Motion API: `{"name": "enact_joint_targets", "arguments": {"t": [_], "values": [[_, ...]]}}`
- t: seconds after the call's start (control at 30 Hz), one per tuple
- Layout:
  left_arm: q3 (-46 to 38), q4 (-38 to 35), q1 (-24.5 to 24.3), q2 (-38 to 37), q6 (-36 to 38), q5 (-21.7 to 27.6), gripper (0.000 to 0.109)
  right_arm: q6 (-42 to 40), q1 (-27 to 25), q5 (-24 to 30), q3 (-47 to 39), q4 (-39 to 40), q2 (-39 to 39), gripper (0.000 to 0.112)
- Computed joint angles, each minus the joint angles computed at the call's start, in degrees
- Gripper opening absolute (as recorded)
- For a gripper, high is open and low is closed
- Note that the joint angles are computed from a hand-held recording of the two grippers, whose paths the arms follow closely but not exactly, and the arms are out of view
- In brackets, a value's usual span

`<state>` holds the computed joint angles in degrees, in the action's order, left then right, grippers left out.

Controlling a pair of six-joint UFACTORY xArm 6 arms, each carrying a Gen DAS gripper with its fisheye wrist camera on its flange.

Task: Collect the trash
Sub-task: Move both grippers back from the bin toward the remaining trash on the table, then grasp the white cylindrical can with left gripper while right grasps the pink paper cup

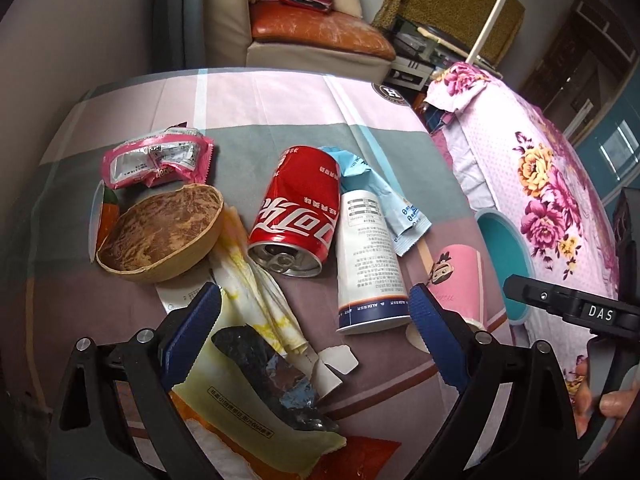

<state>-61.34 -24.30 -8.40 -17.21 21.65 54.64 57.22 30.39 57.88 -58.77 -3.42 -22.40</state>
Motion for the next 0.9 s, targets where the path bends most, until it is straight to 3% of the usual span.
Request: {"name": "enact_joint_targets", "arguments": {"t": [0.4,0.63,0.7,0.9], "values": [[-1.18,-1.95,2.76,2.51,0.62,1.17,0.095,-3.7,0.26,-1.44,-5.03,6.15,8.3,0.077],[-1.28,-1.13,2.49,2.72,-0.42,1.29,0.095,-5.93,-0.09,-5.29,-2.79,11.01,8.69,0.078],[-1.34,-1.02,2.14,2.69,-0.62,1.36,0.095,-7.66,-0.05,-6.8,-1.76,12.77,8.09,0.066],[-0.48,-0.5,-0.46,1.39,-1.16,0.45,0.095,-5.72,0.49,-4.78,-1.34,7.3,5.97,0.064]]}}
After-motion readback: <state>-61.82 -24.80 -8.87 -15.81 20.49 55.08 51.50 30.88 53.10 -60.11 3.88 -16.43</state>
